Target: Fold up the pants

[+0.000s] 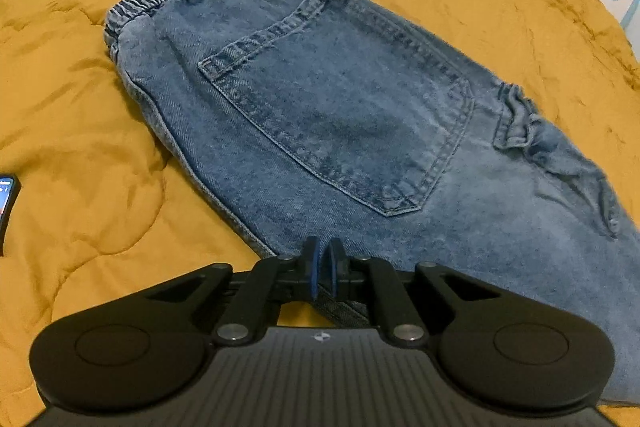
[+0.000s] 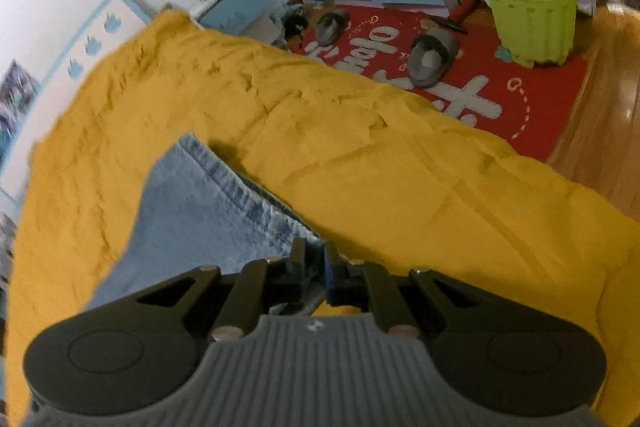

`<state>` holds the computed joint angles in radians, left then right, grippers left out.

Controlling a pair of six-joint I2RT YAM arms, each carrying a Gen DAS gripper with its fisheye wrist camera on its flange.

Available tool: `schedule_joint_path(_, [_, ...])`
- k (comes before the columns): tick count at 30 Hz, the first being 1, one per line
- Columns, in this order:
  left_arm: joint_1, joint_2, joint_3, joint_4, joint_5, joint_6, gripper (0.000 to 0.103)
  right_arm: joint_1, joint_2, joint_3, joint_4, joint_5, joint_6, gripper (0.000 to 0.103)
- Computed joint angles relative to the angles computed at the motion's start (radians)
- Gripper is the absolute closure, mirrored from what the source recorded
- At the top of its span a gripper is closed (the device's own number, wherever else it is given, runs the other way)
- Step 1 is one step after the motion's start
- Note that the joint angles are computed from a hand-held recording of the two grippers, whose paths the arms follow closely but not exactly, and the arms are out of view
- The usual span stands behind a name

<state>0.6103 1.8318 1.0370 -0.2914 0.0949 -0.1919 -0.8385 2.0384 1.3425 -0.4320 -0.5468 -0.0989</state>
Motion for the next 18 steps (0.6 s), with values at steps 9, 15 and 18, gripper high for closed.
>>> schedule_joint_path(9, [-0.104,-0.183,-0.083,0.028,0.129,0.109,0.091,0.133,-0.341,-0.289,0.144,0.051,-0.255,0.079])
schedule_joint_path(15, [-0.249,-0.174,-0.157,0.096,0.088,0.147,0.091,0.396,-0.507,-0.501,0.135,-0.013,-0.303,0.079])
schedule_joint_path(18, [-0.256,-0.117,-0.155,0.075,0.054,0.098,0.090,0.534,-0.566,-0.628,0.214,0.022,-0.287,0.079])
